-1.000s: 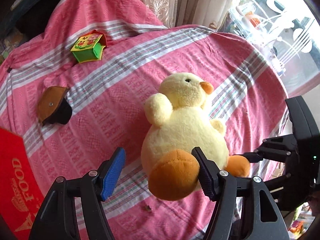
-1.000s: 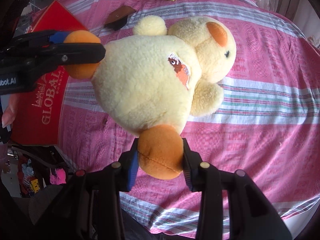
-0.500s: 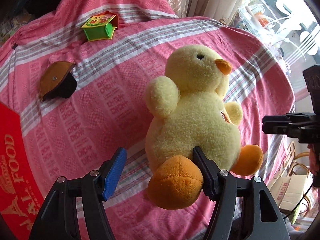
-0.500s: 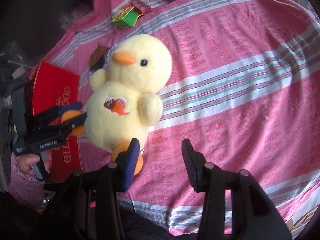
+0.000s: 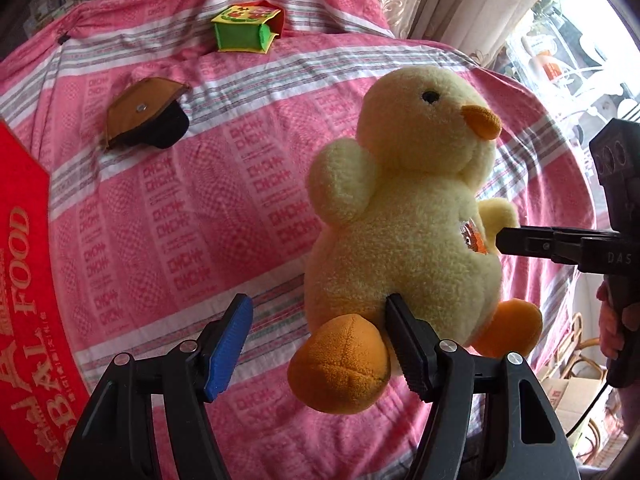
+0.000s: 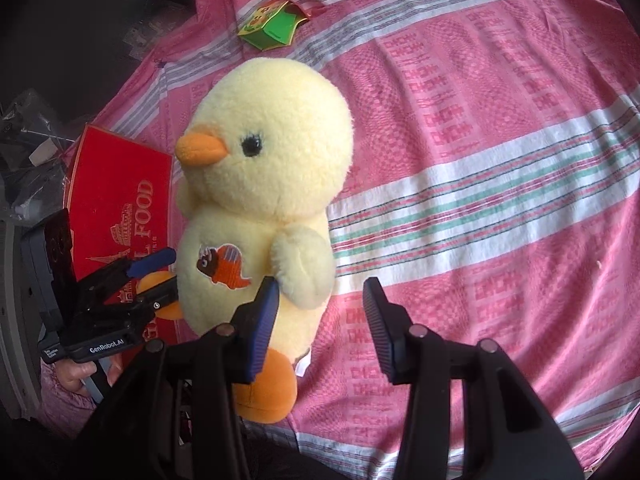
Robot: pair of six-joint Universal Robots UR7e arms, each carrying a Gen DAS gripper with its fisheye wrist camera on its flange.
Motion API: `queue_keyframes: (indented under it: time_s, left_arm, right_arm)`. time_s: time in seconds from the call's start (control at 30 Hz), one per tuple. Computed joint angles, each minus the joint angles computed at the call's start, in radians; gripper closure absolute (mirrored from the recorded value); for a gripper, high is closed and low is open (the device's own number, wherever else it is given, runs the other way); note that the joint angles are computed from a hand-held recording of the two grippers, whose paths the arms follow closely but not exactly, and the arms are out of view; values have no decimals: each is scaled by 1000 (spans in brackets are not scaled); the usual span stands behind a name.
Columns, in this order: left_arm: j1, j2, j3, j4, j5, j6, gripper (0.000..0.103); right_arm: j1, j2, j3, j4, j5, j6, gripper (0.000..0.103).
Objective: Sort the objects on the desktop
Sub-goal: 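Grasp the chick's body with the left tool while the right tool regrasps its wing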
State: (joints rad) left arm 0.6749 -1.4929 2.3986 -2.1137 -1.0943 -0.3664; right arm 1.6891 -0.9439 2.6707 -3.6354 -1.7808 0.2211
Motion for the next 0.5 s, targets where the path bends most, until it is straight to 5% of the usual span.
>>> queue_keyframes:
  time_s: [0.23, 0.27, 0.3, 0.5]
  left_arm:
    - [22, -33, 20, -8, -6, 2, 34]
    - [28, -40, 24, -10, -10, 2, 34]
    - [34, -46, 26, -9, -13, 2, 34]
    - [98, -119, -3, 57, -56, -5, 34]
  right_arm:
    - [72, 29, -86, 91, -61, -1, 64]
    - [75, 35, -93, 94, -62, -6, 79]
    - [86, 40, -102, 102, -69, -11, 84]
    - [179, 61, -157, 178, -155, -37, 85]
